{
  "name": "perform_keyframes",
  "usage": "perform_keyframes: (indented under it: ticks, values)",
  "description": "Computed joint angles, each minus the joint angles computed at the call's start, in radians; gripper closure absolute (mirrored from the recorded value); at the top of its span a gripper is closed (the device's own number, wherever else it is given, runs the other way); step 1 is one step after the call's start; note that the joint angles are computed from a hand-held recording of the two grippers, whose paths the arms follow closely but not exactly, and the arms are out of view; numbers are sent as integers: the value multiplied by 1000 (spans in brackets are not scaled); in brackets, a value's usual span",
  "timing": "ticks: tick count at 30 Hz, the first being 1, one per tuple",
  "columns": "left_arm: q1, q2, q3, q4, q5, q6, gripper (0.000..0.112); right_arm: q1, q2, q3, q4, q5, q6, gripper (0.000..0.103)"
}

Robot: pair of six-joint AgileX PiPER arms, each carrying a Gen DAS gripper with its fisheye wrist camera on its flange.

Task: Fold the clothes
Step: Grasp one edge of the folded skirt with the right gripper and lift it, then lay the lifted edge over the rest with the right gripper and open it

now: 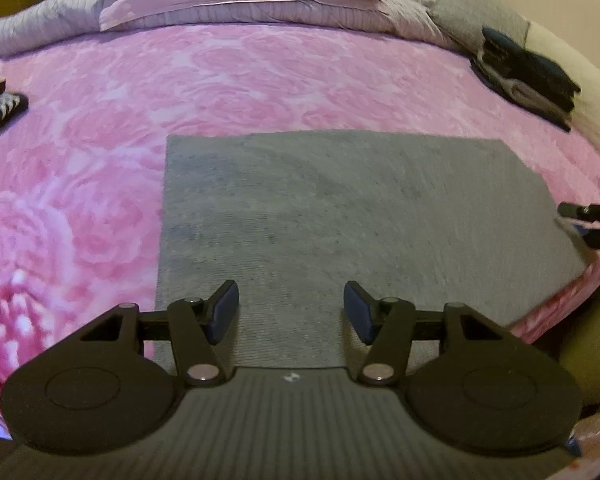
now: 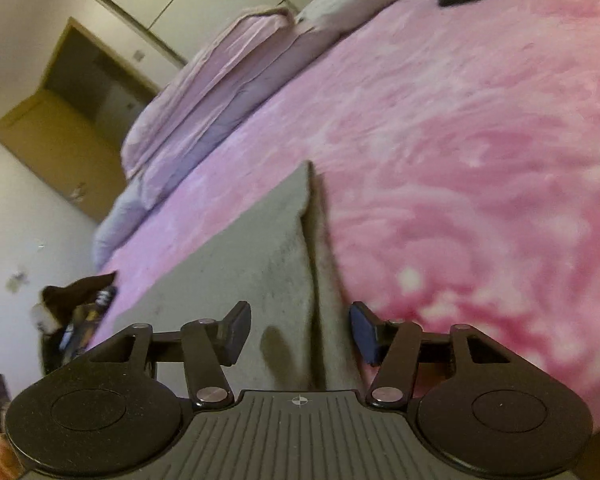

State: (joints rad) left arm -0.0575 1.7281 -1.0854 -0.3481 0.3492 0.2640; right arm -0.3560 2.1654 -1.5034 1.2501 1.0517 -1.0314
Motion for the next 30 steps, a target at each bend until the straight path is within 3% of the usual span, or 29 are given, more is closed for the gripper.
perform_keyframes:
  ticks: [5,9,11,14,17,22,27,30]
  values:
    - [52,-11,18,-181,14,145,58,20,122,-191,-39,93,73,62]
    - [85,-2,23,-347,20,288,61,39,170,-297,-98,123,160,79]
    - [77,23,5,-279,19,227,64,51,163,-307,-132,107,212,85]
    - [25,36,15,-102,-55,103,68,105,103,-293,-240,26,310,89]
    - [0,32,29,-14,-85,65,68,188,29,-319,-487,-46,558,91]
    - [141,13,35,-442,22,397,71,424,-135,-286,-987,-185,970,93]
    - [334,-15,65,-697,112,619,72,740,-224,-335,-1460,-174,1308,93]
    - [442,-15,63,-735,152,673,72,957,-168,-436,-1710,-121,1426,93]
